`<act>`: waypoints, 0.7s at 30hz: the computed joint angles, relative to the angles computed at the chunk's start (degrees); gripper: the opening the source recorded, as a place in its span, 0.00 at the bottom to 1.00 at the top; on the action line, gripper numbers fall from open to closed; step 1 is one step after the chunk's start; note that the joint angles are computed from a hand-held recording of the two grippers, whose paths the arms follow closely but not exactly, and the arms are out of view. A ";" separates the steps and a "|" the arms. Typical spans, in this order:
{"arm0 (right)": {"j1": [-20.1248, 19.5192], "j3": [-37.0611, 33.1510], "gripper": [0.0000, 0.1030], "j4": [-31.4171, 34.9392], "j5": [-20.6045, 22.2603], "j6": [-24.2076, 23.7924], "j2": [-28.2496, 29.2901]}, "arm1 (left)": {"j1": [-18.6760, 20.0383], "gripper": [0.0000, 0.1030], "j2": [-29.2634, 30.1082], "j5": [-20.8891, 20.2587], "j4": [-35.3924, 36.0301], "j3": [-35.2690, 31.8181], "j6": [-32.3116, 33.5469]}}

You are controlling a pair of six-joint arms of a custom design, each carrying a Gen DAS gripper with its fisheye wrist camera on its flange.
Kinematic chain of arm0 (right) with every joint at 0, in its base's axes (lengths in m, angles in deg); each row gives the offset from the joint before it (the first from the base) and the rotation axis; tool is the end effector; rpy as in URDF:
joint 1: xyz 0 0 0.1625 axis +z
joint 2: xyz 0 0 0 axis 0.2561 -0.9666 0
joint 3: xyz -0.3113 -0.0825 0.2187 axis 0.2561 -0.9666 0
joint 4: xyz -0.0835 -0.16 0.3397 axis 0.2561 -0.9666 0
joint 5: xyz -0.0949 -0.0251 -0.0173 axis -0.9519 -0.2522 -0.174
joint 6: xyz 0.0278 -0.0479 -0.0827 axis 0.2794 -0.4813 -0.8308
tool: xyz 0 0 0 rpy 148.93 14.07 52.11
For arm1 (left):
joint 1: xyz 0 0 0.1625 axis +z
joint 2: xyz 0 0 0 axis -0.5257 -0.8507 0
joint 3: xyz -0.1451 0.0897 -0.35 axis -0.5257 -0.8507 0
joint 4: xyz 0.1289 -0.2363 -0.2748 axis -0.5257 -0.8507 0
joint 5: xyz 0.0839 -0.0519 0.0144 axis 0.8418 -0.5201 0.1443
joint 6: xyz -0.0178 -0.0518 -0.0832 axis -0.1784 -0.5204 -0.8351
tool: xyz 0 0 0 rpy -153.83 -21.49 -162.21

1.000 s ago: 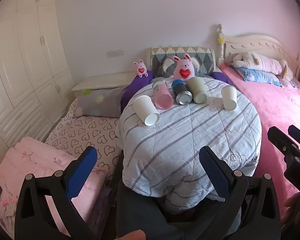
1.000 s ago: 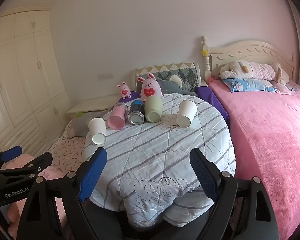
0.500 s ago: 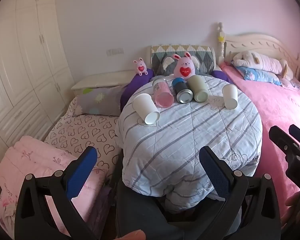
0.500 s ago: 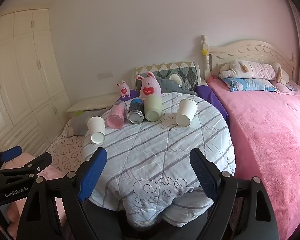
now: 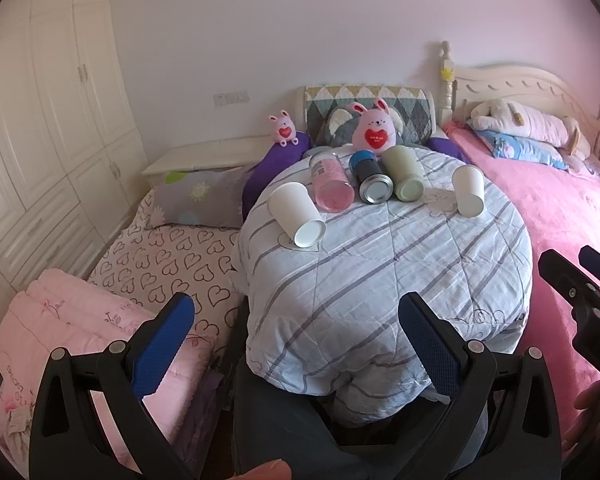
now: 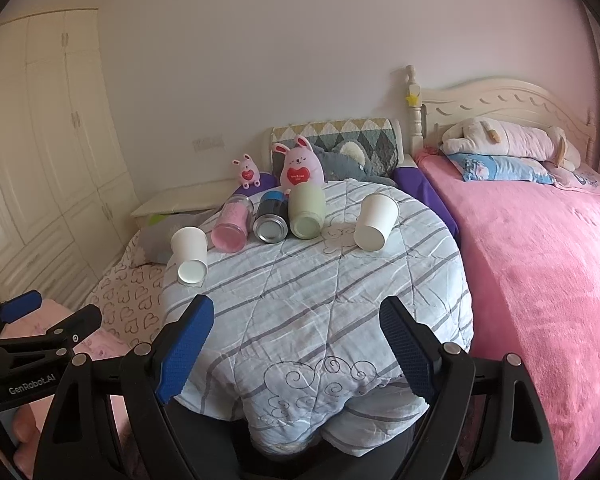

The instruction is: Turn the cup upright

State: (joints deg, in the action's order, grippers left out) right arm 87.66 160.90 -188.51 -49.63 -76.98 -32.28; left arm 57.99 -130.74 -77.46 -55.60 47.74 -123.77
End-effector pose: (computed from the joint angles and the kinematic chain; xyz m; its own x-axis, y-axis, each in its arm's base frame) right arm 0.2057 -0.4479 0.2272 -0.7685 -0.3135 0.5578 -0.6266 0.5457 -0.5564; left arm -0.2911 -0.3968 0.1566 -0.5863 -0.2943 -0.7548 0.4848 0.6189 -0.6179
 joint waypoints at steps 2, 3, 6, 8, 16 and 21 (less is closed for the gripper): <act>0.33 -0.88 0.84 0.68 -0.43 -0.23 0.61 | 0.55 1.00 0.00 0.49 0.28 -0.35 0.23; 0.52 -1.56 0.84 1.16 -0.67 -0.37 1.03 | 0.91 1.00 -0.05 0.83 0.38 -0.56 0.37; 1.16 -4.01 0.84 1.88 -1.49 -0.67 3.05 | 2.52 1.00 0.19 2.28 1.13 -1.68 0.63; 1.61 -6.24 0.84 2.85 -2.46 -0.91 4.82 | 3.96 1.00 0.33 3.32 -0.15 -2.32 2.37; 2.33 -17.96 0.84 9.95 -6.12 -0.82 13.28 | 11.76 1.00 3.55 6.46 -17.92 -5.09 20.03; 2.23 -27.53 0.84 16.56 -8.06 -0.14 19.06 | 16.56 1.00 7.71 8.05 -31.60 -9.08 34.17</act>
State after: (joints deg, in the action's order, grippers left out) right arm 89.89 133.37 -171.94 -57.69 -77.12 -13.23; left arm 74.55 -123.04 -69.41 -87.21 38.66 -89.60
